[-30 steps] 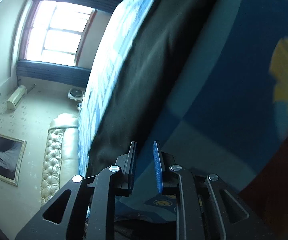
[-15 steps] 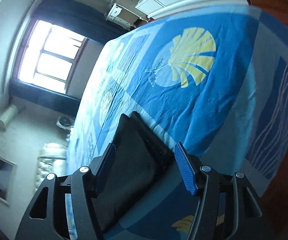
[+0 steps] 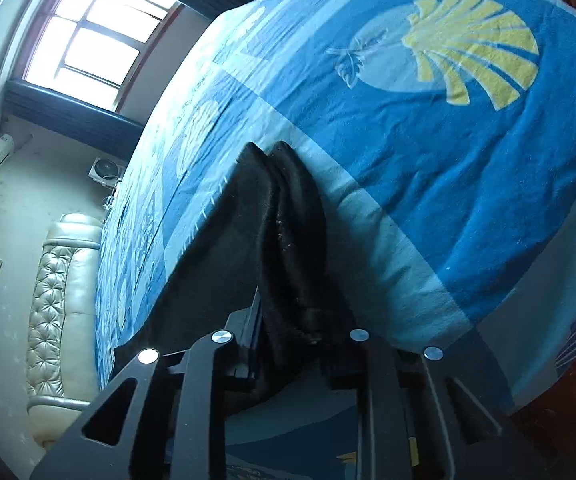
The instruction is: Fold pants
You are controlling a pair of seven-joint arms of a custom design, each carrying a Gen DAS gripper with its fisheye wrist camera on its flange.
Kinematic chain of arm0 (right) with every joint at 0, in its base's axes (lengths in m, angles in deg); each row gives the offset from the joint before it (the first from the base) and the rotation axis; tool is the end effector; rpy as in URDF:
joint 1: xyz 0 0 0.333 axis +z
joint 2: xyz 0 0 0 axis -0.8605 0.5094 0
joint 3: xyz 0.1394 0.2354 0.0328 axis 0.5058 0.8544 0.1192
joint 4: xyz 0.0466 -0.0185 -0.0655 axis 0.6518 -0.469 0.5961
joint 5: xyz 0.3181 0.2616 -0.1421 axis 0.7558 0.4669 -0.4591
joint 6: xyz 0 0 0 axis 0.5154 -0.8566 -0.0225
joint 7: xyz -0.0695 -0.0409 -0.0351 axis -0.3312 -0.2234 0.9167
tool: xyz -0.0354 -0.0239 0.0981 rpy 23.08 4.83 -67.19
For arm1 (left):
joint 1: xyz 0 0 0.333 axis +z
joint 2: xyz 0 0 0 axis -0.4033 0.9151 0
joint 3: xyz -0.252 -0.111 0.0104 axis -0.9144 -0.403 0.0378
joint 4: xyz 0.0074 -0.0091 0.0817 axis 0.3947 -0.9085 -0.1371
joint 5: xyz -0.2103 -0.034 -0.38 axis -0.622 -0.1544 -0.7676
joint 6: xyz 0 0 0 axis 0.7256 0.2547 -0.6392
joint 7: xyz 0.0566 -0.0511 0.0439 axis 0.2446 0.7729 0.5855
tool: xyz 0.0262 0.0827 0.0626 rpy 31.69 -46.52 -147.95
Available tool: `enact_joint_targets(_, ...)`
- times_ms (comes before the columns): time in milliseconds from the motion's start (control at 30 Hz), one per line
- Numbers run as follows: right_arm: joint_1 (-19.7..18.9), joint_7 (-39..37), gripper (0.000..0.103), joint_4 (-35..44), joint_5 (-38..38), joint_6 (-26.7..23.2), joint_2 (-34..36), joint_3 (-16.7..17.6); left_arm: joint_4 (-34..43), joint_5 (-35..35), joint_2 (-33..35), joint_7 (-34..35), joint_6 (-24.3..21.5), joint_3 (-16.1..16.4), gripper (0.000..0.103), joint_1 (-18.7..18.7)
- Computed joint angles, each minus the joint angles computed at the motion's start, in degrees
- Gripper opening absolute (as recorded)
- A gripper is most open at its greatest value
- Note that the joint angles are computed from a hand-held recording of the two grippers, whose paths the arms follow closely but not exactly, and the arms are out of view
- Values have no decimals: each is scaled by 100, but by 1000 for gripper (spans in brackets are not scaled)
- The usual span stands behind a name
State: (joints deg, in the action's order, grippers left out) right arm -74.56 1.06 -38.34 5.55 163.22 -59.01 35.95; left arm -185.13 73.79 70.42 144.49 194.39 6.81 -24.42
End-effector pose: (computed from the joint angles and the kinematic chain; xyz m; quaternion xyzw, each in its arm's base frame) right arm 0.7222 -0.1759 0.4515 -0.4566 0.7943 0.0829 0.3921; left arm 0.5530 -0.0134 0.4810 -0.8147 0.4898 -0.2856 0.1219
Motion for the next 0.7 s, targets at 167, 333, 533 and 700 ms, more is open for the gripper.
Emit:
enact_joint_targets(167, -78, -212, 20, -123, 902, 304, -266, 188, -10, -311, -90, 171, -75, 119, 94, -61)
enact_joint_targets(333, 88, -466, 20, 79, 1181, 283, -454, 226, -80, -185, -304, 83, -222, 79, 94, 33)
enact_joint_targets(533, 374, -742, 20, 422, 1232, 204, -599, 336, -231, 51, -644, 38, -525, 81, 94, 94)
enact_joint_targets(700, 741, -765, 20, 870, 979, 112, -540, 412, -388, 407, -895, -7, -474, 41, 94, 184)
